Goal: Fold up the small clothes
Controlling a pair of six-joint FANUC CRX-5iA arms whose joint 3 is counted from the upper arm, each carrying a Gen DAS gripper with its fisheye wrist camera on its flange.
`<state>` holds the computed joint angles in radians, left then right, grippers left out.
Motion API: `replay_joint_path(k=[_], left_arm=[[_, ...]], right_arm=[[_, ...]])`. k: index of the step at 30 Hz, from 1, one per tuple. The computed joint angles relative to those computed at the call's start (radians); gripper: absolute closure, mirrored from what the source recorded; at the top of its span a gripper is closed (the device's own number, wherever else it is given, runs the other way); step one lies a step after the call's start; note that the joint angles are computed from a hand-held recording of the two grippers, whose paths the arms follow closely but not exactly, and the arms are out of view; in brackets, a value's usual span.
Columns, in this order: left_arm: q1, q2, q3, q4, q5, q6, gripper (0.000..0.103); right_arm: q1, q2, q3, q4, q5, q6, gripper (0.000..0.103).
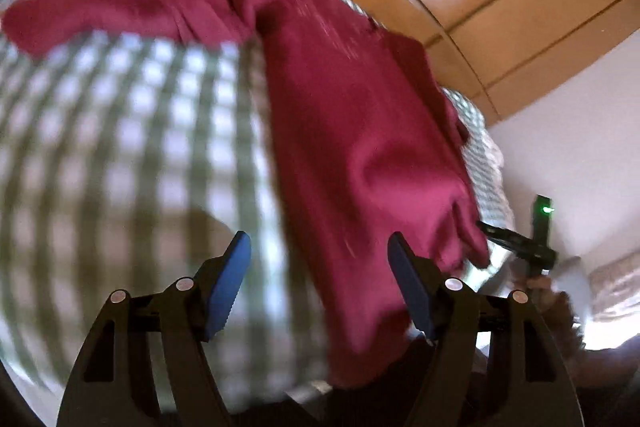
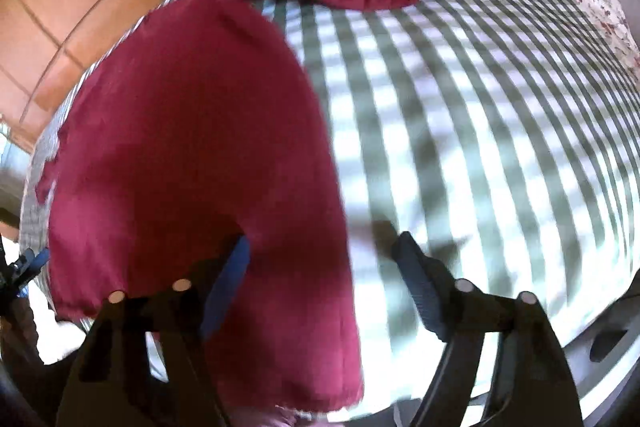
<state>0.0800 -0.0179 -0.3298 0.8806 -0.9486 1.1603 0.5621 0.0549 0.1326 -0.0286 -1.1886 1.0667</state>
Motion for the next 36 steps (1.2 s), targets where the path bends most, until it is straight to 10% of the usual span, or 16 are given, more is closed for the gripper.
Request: replay_joint_path(k=[4,6,14,21,23,27,36], left_arm=[[-0.049,0.001,0.0,-0.031,-0.034,-0.026,0.043],[-0.061,0.017,0.039,-0.079,-0.047,-0.013,0.095],[0.027,-0.093,-0.008,0.006,-0.039,-0.133,0.1],[0.07,-0.109,-0.018,-0.157,-0.131,-0.053,0.1],[0.063,-0.088,0.009,-0.238,-0.136,0.031,0.1],[0.123,-0.126,-0.04,-0.206,-0.087,0.085,0.055],[0.313,-0.191,-0.04,-0.301,0.075,0.407,0.055]], right_arm=[[0.008,-0.004,0.021,-0.038,-0.012,0.026,0.085],[0.008,-0.001,0.055,-0.053,-0.022,0.056,0.095],[0.012,-0.141,0.068,-0.102,0.058,0.121,0.095],[0.073,-0.086,-0.025,-0.004,-0.095,0.059,0.095],[0.078,-0.069,-0.034,0.004,-0.113,0.043,0.087],[0.117,-0.064,-0.028,0.085,-0.105,0.025,0.046],[0.209,0.029,0.073,0.143,0.08,-0.003,0.031]])
